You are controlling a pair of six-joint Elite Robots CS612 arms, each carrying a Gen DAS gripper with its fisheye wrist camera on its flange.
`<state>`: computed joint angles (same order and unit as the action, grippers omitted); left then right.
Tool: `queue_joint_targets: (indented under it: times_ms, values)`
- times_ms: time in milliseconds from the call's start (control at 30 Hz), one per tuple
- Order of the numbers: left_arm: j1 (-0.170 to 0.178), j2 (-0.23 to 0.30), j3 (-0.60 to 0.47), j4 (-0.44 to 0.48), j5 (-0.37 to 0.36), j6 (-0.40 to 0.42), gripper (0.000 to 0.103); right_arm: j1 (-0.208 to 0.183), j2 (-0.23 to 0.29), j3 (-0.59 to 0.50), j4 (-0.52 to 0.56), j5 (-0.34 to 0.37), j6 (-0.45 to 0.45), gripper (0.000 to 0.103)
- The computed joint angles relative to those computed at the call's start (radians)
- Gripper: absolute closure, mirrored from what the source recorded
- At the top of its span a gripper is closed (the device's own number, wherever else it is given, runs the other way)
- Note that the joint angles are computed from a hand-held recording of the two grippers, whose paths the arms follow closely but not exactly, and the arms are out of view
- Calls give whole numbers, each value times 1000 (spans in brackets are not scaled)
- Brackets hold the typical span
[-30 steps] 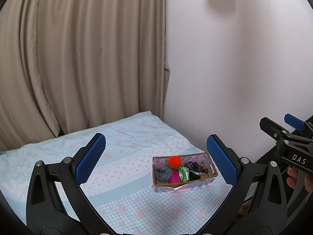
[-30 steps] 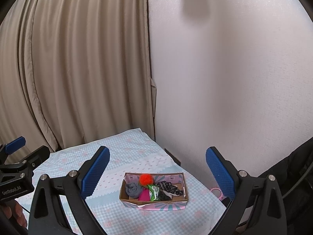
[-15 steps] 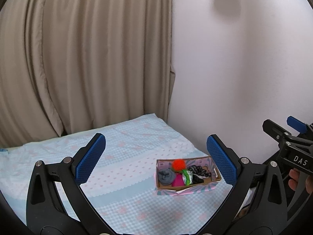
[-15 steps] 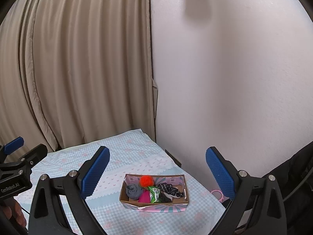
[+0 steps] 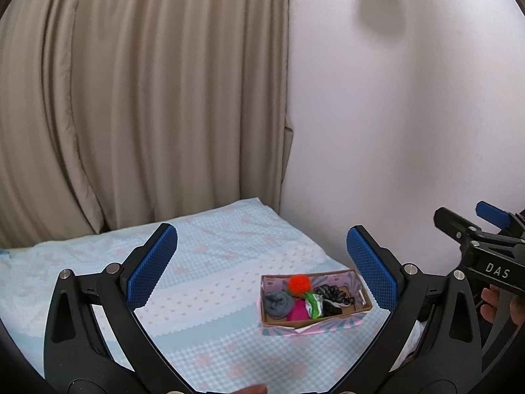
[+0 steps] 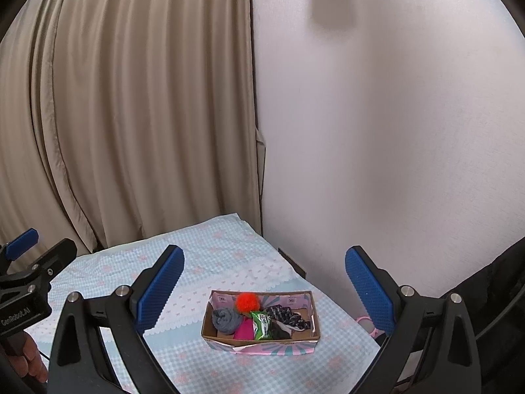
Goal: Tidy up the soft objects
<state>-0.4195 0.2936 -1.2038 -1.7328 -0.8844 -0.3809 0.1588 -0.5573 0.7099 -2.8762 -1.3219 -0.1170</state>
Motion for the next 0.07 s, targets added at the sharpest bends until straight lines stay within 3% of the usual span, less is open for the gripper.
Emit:
queue_joint_targets:
  times_ms: [67]
  values:
    - [2, 1, -2, 10, -10, -9, 0, 2, 6, -13, 24, 2, -6, 5]
